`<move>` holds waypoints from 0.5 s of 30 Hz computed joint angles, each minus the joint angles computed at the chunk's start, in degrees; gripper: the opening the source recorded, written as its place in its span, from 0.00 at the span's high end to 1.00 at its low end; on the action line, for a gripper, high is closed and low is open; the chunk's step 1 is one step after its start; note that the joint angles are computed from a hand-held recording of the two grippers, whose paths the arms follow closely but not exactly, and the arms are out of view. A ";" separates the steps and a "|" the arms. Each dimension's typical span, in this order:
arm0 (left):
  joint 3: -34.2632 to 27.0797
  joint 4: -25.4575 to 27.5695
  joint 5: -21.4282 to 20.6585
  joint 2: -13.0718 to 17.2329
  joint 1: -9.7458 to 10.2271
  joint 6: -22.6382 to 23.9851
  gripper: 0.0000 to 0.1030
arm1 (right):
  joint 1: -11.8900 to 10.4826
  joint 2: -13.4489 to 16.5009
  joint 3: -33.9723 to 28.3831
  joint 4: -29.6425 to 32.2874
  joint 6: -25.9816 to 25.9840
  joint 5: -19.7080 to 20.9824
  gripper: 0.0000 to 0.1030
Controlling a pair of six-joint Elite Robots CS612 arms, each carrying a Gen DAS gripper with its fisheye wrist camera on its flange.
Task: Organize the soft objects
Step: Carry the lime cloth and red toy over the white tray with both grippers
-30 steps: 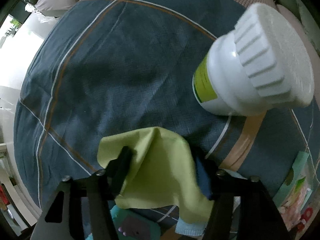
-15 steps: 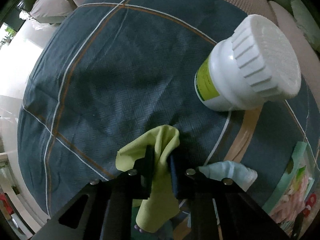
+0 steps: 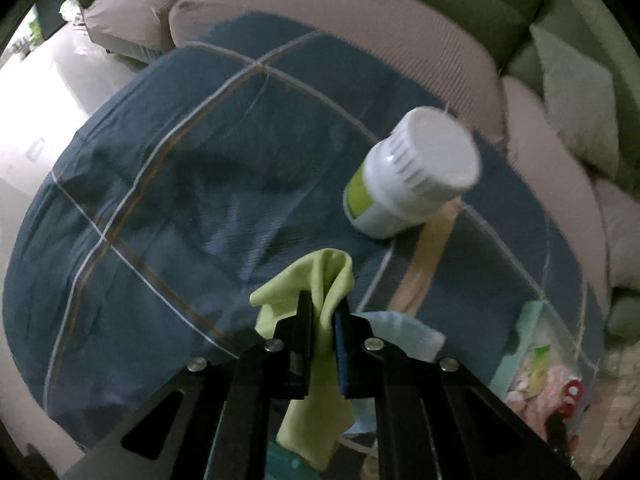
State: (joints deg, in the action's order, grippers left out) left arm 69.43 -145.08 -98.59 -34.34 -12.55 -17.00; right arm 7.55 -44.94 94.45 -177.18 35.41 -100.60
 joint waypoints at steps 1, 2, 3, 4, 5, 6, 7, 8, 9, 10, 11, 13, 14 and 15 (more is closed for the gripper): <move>1.39 -2.12 -0.28 -0.57 0.01 -0.53 0.91 | 0.02 0.03 -0.03 0.11 0.03 -0.04 0.69; 2.53 -3.49 -0.33 -1.05 -0.06 -0.93 0.91 | 0.01 0.04 -0.06 0.20 -0.01 -0.03 0.69; 3.60 -4.74 -0.47 -1.58 -0.01 -1.15 0.91 | 0.01 0.07 -0.12 0.33 -0.08 -0.03 0.69; 4.62 -5.70 -0.55 -2.09 0.05 -1.41 0.91 | 0.01 0.11 -0.19 0.50 -0.13 -0.09 0.69; 5.53 -6.97 -0.44 -2.44 0.06 -1.80 0.91 | 0.02 0.13 -0.25 0.66 -0.14 -0.15 0.69; 6.17 -7.86 -0.08 -2.73 -0.01 -1.88 0.91 | 0.03 0.15 -0.33 0.83 -0.15 -0.20 0.69; 6.72 -8.47 0.25 -3.03 -0.11 -1.94 0.91 | 0.06 0.19 -0.45 1.05 -0.19 -0.26 0.69; 7.02 -9.33 -0.09 -3.00 0.03 -1.89 0.91 | 0.09 0.22 -0.51 1.21 -0.23 -0.30 0.69; 6.96 -9.72 -0.44 -2.95 -0.07 -2.19 0.91 | 0.14 0.24 -0.59 1.41 -0.28 -0.35 0.69; 7.37 -10.41 -0.79 -3.08 0.01 -2.14 0.91 | 0.19 0.26 -0.62 1.58 -0.36 -0.43 0.69; 7.22 -10.31 -0.75 -3.26 0.02 -2.18 0.91 | 0.21 0.27 -0.65 1.69 -0.38 -0.53 0.69; 7.38 -10.69 -0.71 -3.44 0.05 -1.98 0.91 | 0.26 0.30 -0.70 1.86 -0.32 -0.73 0.69; 7.28 -10.79 -0.91 -3.42 0.06 -1.92 0.91 | 0.26 0.30 -0.72 1.94 -0.30 -0.76 0.69; 7.27 -10.82 -1.15 -3.46 0.15 -2.10 0.91 | 0.26 0.30 -0.71 2.01 -0.30 -0.78 0.69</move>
State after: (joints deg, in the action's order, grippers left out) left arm 76.70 -155.90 -99.73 -37.80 -12.41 -19.09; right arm 7.80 -44.64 93.75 -175.17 35.11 -101.39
